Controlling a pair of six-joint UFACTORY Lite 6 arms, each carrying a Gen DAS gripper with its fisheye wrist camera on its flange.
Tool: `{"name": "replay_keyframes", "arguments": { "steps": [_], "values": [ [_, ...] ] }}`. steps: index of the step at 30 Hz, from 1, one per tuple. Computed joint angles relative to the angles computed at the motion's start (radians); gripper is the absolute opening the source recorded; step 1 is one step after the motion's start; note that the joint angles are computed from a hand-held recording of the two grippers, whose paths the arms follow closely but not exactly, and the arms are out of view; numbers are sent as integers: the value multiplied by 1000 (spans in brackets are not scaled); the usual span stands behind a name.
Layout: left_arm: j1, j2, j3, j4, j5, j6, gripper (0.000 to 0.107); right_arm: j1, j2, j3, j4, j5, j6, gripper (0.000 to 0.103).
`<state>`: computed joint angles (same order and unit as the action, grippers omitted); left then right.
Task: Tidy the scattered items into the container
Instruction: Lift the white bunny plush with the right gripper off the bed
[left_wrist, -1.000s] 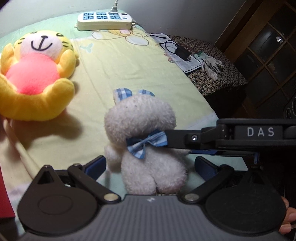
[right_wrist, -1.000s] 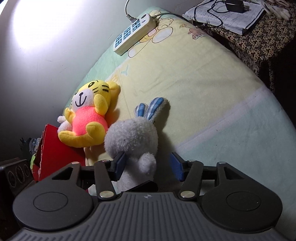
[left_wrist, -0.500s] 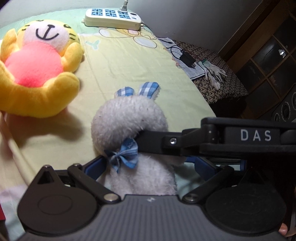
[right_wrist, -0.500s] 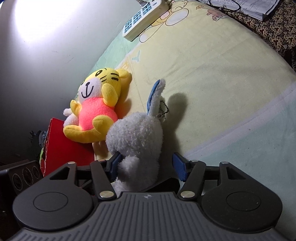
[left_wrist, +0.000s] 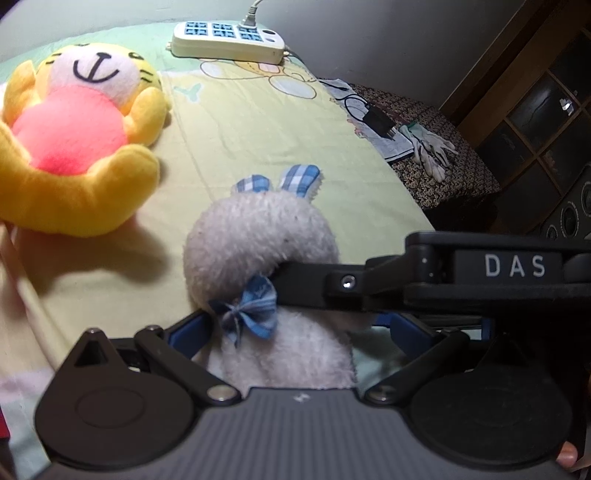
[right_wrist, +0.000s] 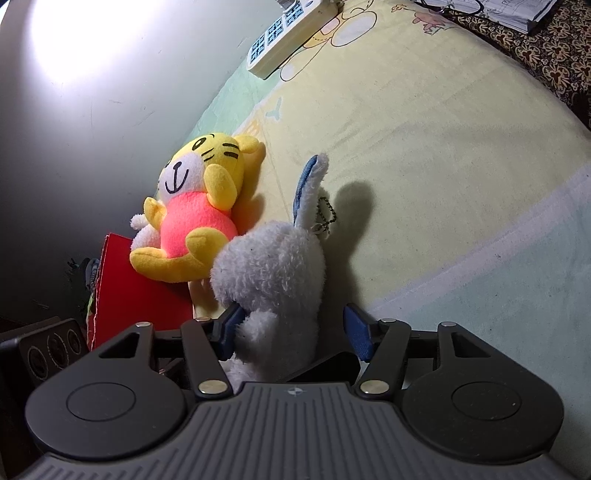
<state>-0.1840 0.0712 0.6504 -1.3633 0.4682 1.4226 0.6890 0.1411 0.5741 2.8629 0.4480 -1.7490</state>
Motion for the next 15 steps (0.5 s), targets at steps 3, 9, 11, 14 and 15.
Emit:
{"name": "replay_keyframes", "arguments": {
  "steps": [3, 9, 11, 14, 15],
  "values": [
    [7, 7, 15, 40, 13, -33, 103, -6, -21, 11, -40, -42, -1, 55],
    [18, -70, -30, 35, 42, -22, 95, 16, -81, 3, -4, -129, -71, 44],
    [33, -90, -41, 47, 68, -30, 92, 25, -101, -14, 20, -135, -84, 39],
    [45, -128, -62, 68, 93, -40, 88, 49, -121, -29, 96, -150, -132, 35],
    [45, -139, -70, 72, 94, -41, 88, 58, -125, -32, 131, -152, -152, 34]
  ]
}}
